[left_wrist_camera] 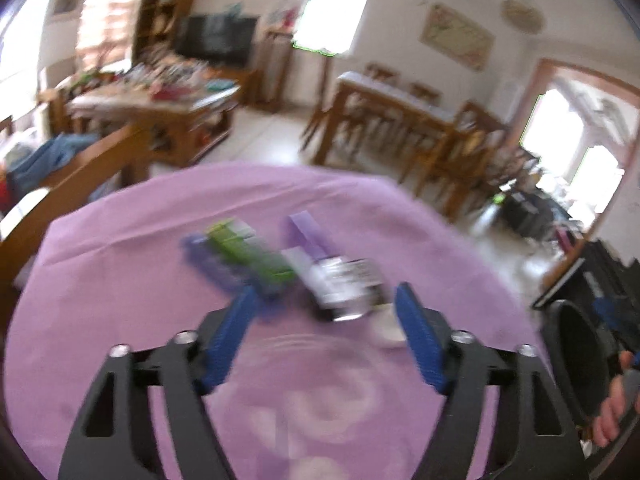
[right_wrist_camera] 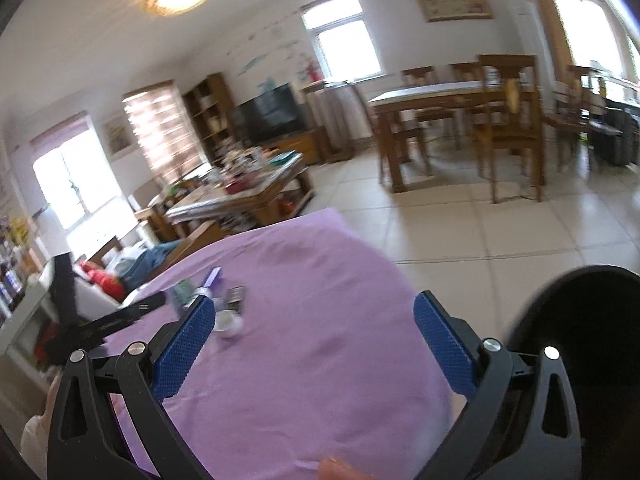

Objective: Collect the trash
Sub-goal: 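Move both tools back over the table, then grasp the blue tube with the left tool while the right tool grasps the green gum pack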

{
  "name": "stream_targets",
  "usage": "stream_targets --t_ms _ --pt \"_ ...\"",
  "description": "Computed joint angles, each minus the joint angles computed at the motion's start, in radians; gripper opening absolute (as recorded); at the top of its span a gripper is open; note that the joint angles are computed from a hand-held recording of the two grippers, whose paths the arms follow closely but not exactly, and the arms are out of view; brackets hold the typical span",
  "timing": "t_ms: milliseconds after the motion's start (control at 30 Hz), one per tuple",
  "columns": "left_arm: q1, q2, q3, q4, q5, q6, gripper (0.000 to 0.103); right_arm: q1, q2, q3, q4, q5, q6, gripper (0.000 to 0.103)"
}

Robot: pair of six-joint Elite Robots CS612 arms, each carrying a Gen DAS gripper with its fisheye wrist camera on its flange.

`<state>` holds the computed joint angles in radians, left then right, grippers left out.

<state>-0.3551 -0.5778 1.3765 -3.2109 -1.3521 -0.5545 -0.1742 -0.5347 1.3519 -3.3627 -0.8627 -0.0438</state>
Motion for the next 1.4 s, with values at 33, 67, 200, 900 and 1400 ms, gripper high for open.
stream_targets --t_ms 33,67,200,900,1400 --pt "0.013 0.000 -0.006 0.043 -0.008 -0.013 0.054 0.006 0.002 -0.009 0.016 0.009 -0.010 0.098" --pt "0.024 0.002 -0.018 0.097 -0.011 -0.022 0.049 0.016 0.005 -0.019 0.036 0.020 -0.025 0.098" --pt "0.048 0.012 -0.055 0.221 -0.009 -0.001 0.040 0.036 0.009 -0.043 0.082 0.041 -0.071 0.098" --pt "0.049 0.042 -0.121 0.308 0.068 0.161 0.011 0.181 0.046 -0.211 0.423 -0.079 -0.451 0.078" --pt "0.081 0.021 -0.040 0.151 -0.049 0.057 0.005 0.282 0.156 -0.471 0.771 -0.251 -0.622 0.044"
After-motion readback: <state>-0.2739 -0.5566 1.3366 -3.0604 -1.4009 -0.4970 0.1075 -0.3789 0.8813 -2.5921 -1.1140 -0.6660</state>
